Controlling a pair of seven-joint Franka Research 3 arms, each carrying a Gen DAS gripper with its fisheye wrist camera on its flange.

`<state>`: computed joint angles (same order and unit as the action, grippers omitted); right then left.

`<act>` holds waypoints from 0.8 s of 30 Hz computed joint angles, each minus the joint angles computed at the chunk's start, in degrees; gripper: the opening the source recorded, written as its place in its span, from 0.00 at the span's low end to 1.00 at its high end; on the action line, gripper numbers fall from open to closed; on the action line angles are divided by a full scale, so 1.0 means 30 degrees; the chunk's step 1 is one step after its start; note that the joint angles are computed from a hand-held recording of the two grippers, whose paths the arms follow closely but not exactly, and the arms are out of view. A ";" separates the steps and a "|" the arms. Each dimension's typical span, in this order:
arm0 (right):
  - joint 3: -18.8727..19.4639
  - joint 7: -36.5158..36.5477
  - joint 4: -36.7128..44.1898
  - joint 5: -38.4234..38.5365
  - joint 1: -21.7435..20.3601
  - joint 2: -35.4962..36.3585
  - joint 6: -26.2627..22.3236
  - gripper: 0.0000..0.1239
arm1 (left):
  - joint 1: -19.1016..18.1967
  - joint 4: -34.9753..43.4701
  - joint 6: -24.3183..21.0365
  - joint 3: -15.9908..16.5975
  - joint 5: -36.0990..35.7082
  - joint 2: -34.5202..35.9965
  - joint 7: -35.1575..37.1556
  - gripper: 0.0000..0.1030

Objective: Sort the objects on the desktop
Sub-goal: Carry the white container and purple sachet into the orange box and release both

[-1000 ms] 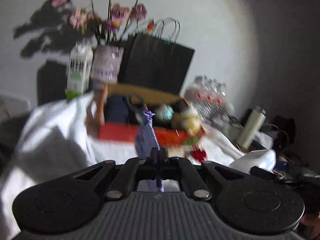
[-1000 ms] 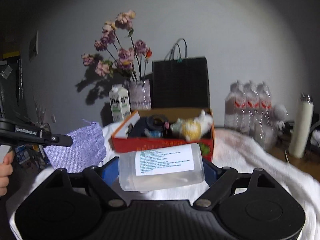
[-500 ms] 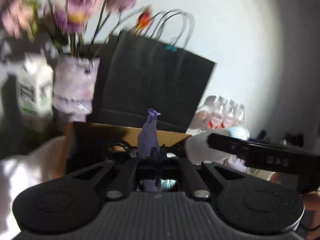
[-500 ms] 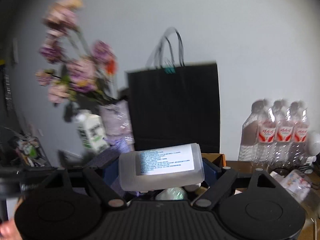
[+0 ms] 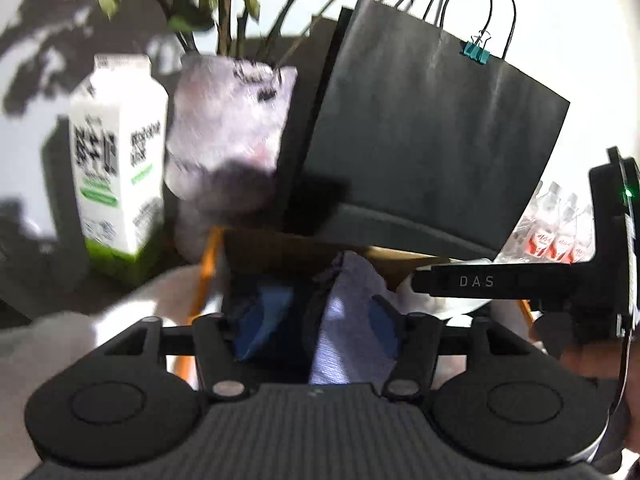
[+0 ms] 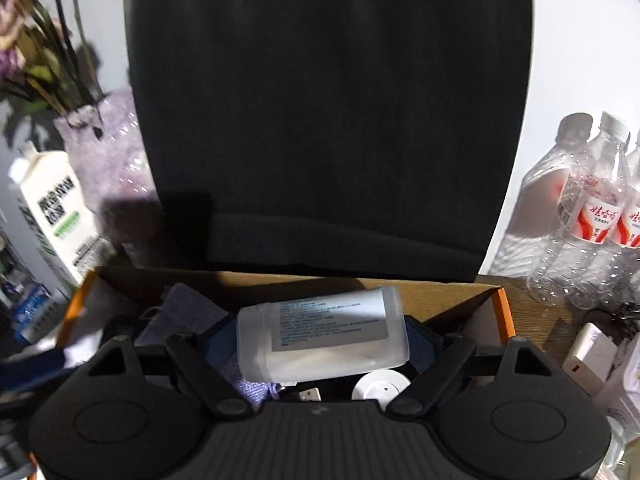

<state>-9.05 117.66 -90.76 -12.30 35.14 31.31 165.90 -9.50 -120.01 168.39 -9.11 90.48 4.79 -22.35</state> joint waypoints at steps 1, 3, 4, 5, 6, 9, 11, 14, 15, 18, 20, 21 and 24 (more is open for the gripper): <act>-0.0030 0.0035 0.0125 -0.0011 0.0103 -0.0072 -0.0541 0.68 | -0.0068 -0.0261 -0.0611 -0.0093 -0.1351 -0.0286 0.1374 0.64; 0.0030 0.0266 -0.0347 -0.0100 0.0127 -0.0573 -0.0642 0.68 | -0.0225 -0.0735 -0.2030 -0.0341 -0.4728 -0.0828 0.4396 0.69; -0.0065 0.0580 -0.1076 -0.0263 0.0211 -0.1059 -0.0039 0.68 | -0.0332 -0.0921 -0.2882 -0.0507 -0.6730 -0.1069 0.5997 0.75; -0.0234 0.0919 -0.1827 -0.0471 0.0362 -0.1608 0.0456 0.68 | -0.0461 -0.1072 -0.3756 -0.0680 -0.8620 -0.1364 0.7346 0.75; -0.0381 0.1199 -0.2450 -0.0686 0.0507 -0.2129 0.0698 0.68 | -0.0530 -0.1244 -0.4193 -0.0773 -0.9906 -0.1569 0.8211 0.75; -0.1021 0.2462 -0.4377 -0.2099 0.1164 -0.3954 0.1022 0.68 | -0.0612 -0.2344 -0.4136 -0.0948 -1.2515 -0.2627 1.0253 0.75; -0.0999 0.3201 -0.5590 -0.3259 0.1282 -0.5226 0.1098 0.69 | -0.0754 -0.3005 -0.4483 -0.1278 -1.3448 -0.3423 1.0981 0.76; -0.0531 0.3680 -0.7368 -0.4927 0.1174 -0.7166 0.0878 0.69 | -0.0980 -0.3890 -0.5256 -0.1879 -1.4318 -0.4702 1.1363 0.77; -0.0342 0.3657 -0.7928 -0.5336 0.1000 -0.7776 0.0895 0.69 | -0.1044 -0.4250 -0.5389 -0.2046 -1.4552 -0.5167 1.1488 0.78; 0.0009 0.5205 -1.0446 -0.7866 0.0742 -1.0105 0.1560 0.73 | -0.1282 -0.5482 -0.5954 -0.2786 -1.4946 -0.6763 1.1330 0.79; 0.0521 0.6510 -1.2088 -0.9842 0.0238 -1.1541 0.2043 0.73 | -0.1486 -0.6268 -0.6347 -0.3369 -1.5026 -0.7777 1.1062 0.79; 0.0916 0.7528 -1.2840 -1.1215 -0.0193 -1.2215 0.2228 0.73 | -0.1633 -0.6656 -0.6610 -0.3690 -1.5065 -0.8294 1.0923 0.80; 0.2633 1.0778 -1.4968 -1.5391 -0.1963 -1.4177 0.2727 0.73 | -0.2011 -0.7748 -0.7263 -0.4699 -1.4959 -0.9754 0.9943 0.83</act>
<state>-1.15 150.00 -135.66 -58.47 29.25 -11.22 174.08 -15.53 -143.26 146.60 -23.20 45.61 -24.47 7.48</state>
